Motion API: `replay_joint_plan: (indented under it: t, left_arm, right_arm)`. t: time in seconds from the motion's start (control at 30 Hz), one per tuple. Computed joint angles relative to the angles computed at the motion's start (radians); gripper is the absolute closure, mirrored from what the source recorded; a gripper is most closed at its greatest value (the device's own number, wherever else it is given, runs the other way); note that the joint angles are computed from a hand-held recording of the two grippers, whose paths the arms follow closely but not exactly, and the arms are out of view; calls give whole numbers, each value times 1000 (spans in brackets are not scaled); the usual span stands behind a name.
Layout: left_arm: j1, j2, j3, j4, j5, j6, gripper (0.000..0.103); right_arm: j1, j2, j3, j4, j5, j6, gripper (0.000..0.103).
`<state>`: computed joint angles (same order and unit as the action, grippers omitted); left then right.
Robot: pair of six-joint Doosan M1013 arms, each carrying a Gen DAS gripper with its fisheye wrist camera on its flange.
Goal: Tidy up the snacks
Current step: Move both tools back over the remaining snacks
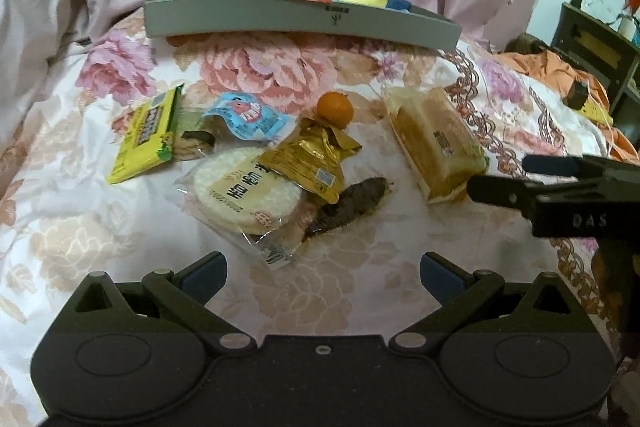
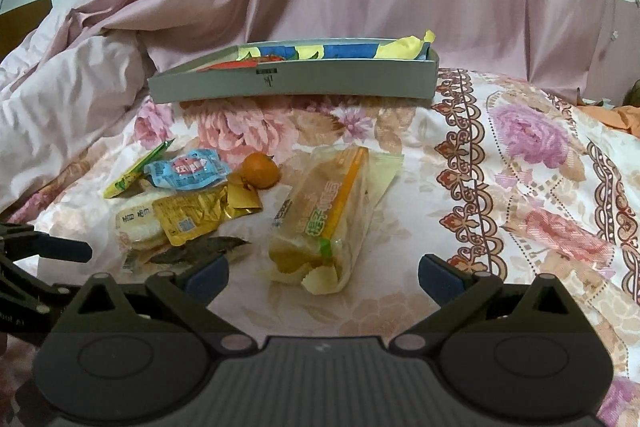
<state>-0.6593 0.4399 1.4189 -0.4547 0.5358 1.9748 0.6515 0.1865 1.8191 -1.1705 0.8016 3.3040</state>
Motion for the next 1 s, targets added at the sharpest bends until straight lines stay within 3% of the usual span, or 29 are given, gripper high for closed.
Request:
replay_joint_plan:
  t: [0.3, 0.53, 0.77, 0.9, 1.0]
  left_arm:
    - [7, 33, -43, 11, 54, 23, 1]
    - [14, 54, -74, -6, 95, 61, 1]
    - [15, 60, -86, -36, 134, 144, 1]
    - [11, 68, -94, -26, 135, 169, 1]
    - [11, 76, -101, -36, 111, 172, 1]
  right_arm:
    - [-46, 38, -43, 10, -47, -47, 0]
    - [-84, 71, -82, 126, -96, -124, 0]
    - [-96, 89, -99, 187, -88, -148, 2]
    - [-97, 82, -92, 177, -75, -133, 17]
    - [-102, 65, -72, 159, -120, -103, 30]
